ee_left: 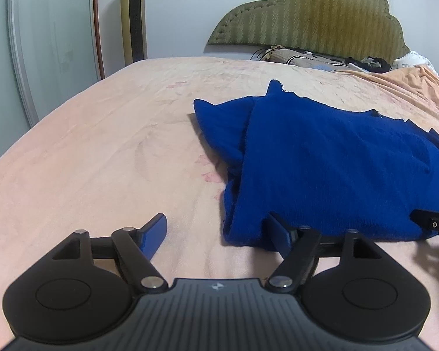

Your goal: Fold small clothes

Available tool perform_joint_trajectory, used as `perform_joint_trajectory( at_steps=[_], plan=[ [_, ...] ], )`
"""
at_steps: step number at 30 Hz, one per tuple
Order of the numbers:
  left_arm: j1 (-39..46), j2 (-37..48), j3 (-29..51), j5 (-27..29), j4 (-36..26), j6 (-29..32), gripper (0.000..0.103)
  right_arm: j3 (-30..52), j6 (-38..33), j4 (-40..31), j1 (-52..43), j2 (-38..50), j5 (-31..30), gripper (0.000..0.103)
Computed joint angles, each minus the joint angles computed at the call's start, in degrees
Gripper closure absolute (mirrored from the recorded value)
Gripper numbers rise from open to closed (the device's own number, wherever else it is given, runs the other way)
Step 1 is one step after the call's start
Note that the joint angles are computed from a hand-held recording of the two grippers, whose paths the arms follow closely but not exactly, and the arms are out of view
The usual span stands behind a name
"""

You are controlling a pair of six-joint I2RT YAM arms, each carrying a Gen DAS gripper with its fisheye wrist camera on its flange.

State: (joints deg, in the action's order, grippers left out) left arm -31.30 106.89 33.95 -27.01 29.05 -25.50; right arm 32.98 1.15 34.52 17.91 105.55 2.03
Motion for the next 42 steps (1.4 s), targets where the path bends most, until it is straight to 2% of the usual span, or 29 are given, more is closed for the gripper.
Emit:
perform_joint_trajectory(
  at_steps=[8, 11, 14, 16, 19, 23, 26, 28, 31, 32, 34, 36, 39, 41, 42],
  plan=[
    [1.0, -2.4, -0.1, 1.5, -2.7, 1.2, 0.023, -1.4, 1.4, -0.1, 1.2, -1.8, 1.2, 0.0],
    [4.1, -4.6, 0.3, 5.4, -3.7, 2.3, 0.023, -3.0, 1.3, 1.0, 2.6, -3.7, 0.7, 0.0],
    [8.1, -6.0, 4.1, 9.9, -7.7, 2.8, 0.023, -3.4, -0.2, 0.9, 5.5, -5.5, 1.8, 0.0],
    [9.5, -6.1, 7.0, 11.0, -8.4, 4.5, 0.023, -3.8, -1.4, 1.7, 7.8, -6.2, 3.2, 0.0],
    [11.0, -3.3, 14.9, 14.6, -11.1, 7.6, 0.022, -4.1, -2.6, 4.8, 10.6, -5.3, 4.4, 0.0],
    [12.2, 5.4, 29.7, 25.3, -17.6, 10.1, 0.022, -3.6, -3.7, 5.1, 11.9, -4.1, 4.6, 0.0],
    [11.4, 13.1, 40.4, 28.0, -22.3, 10.9, 0.022, -2.9, -3.2, 3.7, 11.8, -3.5, 4.8, 0.0],
    [10.2, 18.7, 48.1, 25.6, -26.4, 11.2, 0.022, -2.7, -2.3, 3.0, 11.4, -3.5, 4.1, 0.0],
    [8.6, 27.3, 61.1, 16.2, -37.1, 9.8, 0.022, -2.0, -1.4, 1.8, 10.8, -3.4, 3.2, 0.0],
    [8.7, 28.4, 63.1, 14.1, -39.5, 8.7, 0.022, -2.0, -1.4, 1.8, 10.7, -3.5, 3.2, 0.0],
    [9.7, 27.6, 61.7, 13.9, -38.8, 6.5, 0.022, -2.4, -1.4, 2.0, 10.9, -3.9, 3.3, 0.0],
    [10.7, 23.6, 55.7, 14.4, -34.6, 5.4, 0.022, -2.9, -2.2, 3.0, 11.4, -4.1, 3.9, 0.0],
    [11.9, 18.0, 48.4, 11.8, -31.1, 6.4, 0.022, -2.5, -4.8, 3.3, 13.7, -3.6, 6.2, 0.0],
    [13.9, 15.0, 44.3, 14.0, -29.8, 7.0, 0.015, -2.1, -7.7, 4.2, 16.3, -2.5, 8.8, 0.0],
    [15.5, 14.6, 43.8, 16.9, -29.9, 7.4, 0.015, -1.9, -9.2, 4.7, 17.7, -2.0, 10.3, 0.0]
  ],
)
